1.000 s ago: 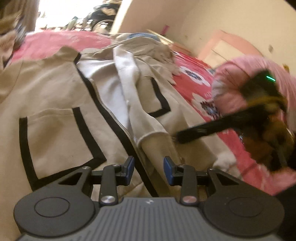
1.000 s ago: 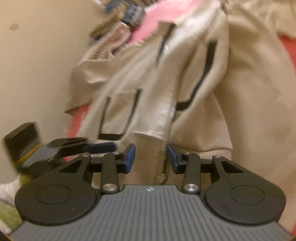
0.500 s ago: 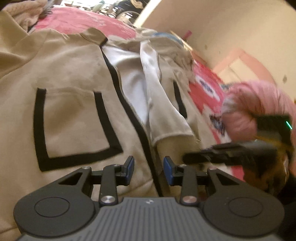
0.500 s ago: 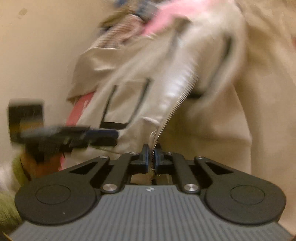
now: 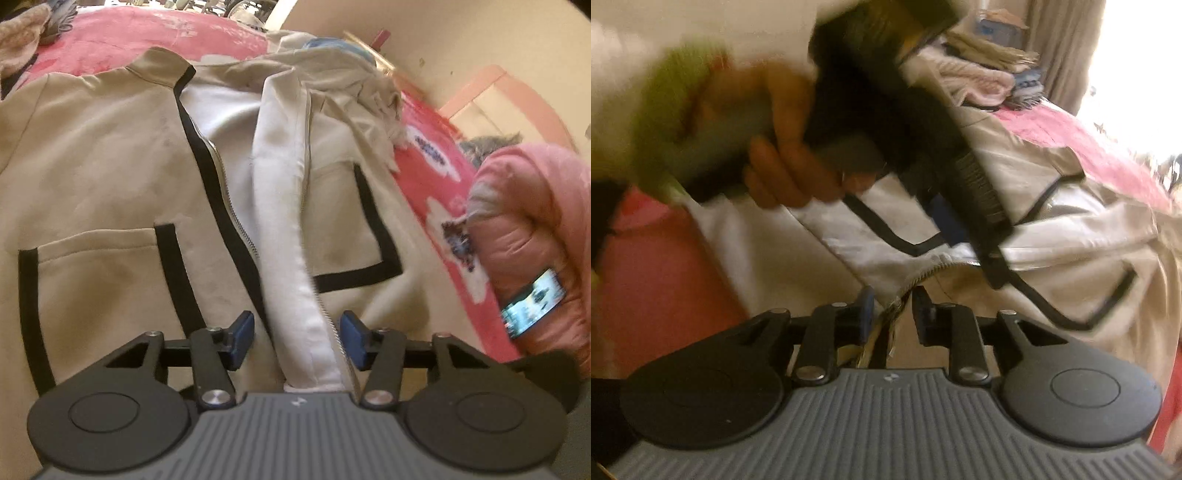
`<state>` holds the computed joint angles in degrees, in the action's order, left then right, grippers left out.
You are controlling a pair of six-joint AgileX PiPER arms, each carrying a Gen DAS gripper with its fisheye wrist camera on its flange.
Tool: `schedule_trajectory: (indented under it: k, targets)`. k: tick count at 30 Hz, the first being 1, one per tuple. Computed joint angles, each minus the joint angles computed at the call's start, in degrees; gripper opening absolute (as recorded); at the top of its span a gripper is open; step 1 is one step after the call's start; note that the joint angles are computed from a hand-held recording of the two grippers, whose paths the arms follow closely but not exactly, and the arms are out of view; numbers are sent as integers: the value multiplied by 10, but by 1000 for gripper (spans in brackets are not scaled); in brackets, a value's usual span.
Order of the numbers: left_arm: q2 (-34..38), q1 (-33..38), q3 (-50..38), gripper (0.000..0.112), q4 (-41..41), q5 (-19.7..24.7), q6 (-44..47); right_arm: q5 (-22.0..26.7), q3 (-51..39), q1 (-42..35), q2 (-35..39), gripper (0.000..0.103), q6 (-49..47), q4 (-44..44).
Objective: Fold clothes
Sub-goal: 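Grasp the zipper edge with the right gripper while the left gripper pinches the opposite zipper edge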
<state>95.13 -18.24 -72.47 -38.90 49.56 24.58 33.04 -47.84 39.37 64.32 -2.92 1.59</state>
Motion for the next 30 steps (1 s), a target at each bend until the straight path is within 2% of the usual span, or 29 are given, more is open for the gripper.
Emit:
schedule_trajectory:
  k: [2,3,4,6,9,12,13,15,16,17,19,21,24,27,30]
  targets:
    - [1,-2,4,43,6,-4,-1,38,15,-95,-62,26,-53,97]
    - [0,-1,9,41,6,-7,0,62,19,-152,-89,32,-61,130]
    - [-1,0,14,40,7,-10,2,88,21,-209,-112,39,-51,140]
    - [-3,4,22,39,7,-10,5,111,39,-324,-140,44,16,112]
    - [-7,9,29,42,10,-7,6,144,66,-496,-119,45,62,116]
    - [-15,11,39,43,8,-8,4,224,87,-658,-62,45,-52,241]
    - [-18,10,44,43,8,-11,2,244,96,-684,-46,44,-71,265]
    - [-25,7,54,43,7,-17,0,246,127,-684,-66,41,-82,285]
    - [-29,2,60,43,8,-24,2,254,131,-683,-73,26,-95,294]
    - [-33,-3,67,43,9,-32,4,259,135,-679,-79,17,-102,303]
    - [-42,-15,80,41,11,-48,8,249,142,-643,-95,5,-83,295]
    - [-48,-23,86,33,23,-58,-4,228,115,-583,-113,4,-23,241]
    - [-48,-7,78,22,9,-41,-18,195,40,-474,-124,3,111,82]
    - [-44,18,69,11,-30,-10,-12,184,-70,-430,-89,3,117,-90]
    - [-31,34,57,10,-66,23,-12,169,-188,-395,-5,3,149,-262]
